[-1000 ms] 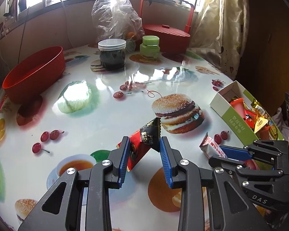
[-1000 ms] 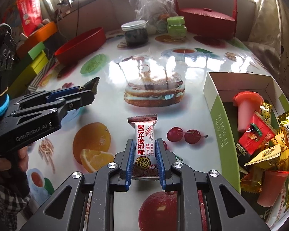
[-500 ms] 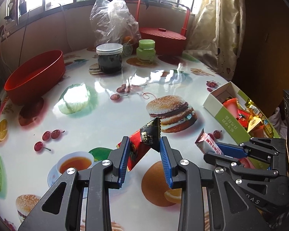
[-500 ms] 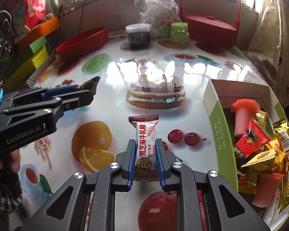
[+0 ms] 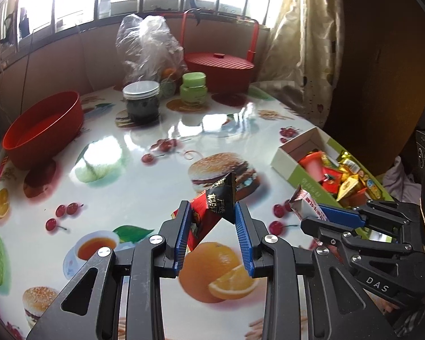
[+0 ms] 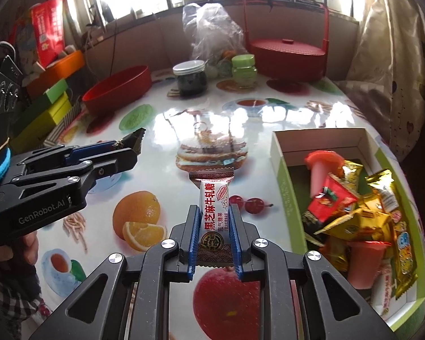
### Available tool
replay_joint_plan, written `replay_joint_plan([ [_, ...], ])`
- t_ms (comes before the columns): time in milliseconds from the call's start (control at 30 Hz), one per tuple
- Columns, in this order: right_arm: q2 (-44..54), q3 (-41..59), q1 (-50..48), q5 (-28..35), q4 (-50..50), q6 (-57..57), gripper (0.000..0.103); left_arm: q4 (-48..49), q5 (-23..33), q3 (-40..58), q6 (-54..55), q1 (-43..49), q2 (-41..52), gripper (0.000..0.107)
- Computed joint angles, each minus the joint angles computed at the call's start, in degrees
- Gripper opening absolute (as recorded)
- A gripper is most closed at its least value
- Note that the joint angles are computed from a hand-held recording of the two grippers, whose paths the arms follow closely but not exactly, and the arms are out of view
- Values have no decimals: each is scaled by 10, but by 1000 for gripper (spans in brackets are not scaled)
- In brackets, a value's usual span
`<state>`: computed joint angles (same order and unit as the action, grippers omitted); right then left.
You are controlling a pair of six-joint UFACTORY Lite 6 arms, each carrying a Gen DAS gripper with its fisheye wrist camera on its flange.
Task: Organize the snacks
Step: 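Carry the white candy bar and red triangular packet over the green box, then lower both snacks into the box and open both grippers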
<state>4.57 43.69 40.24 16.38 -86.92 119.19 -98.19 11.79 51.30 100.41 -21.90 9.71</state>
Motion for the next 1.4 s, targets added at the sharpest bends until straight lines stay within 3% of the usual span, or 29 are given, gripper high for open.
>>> replay_joint_plan([
  [800, -262, -189, -6, 92, 178, -131, 19, 40, -12, 63, -94, -146, 29, 33],
  [1400, -446, -319, -47, 123, 310, -250, 19, 217, -20, 170, -303, -230, 129, 33],
])
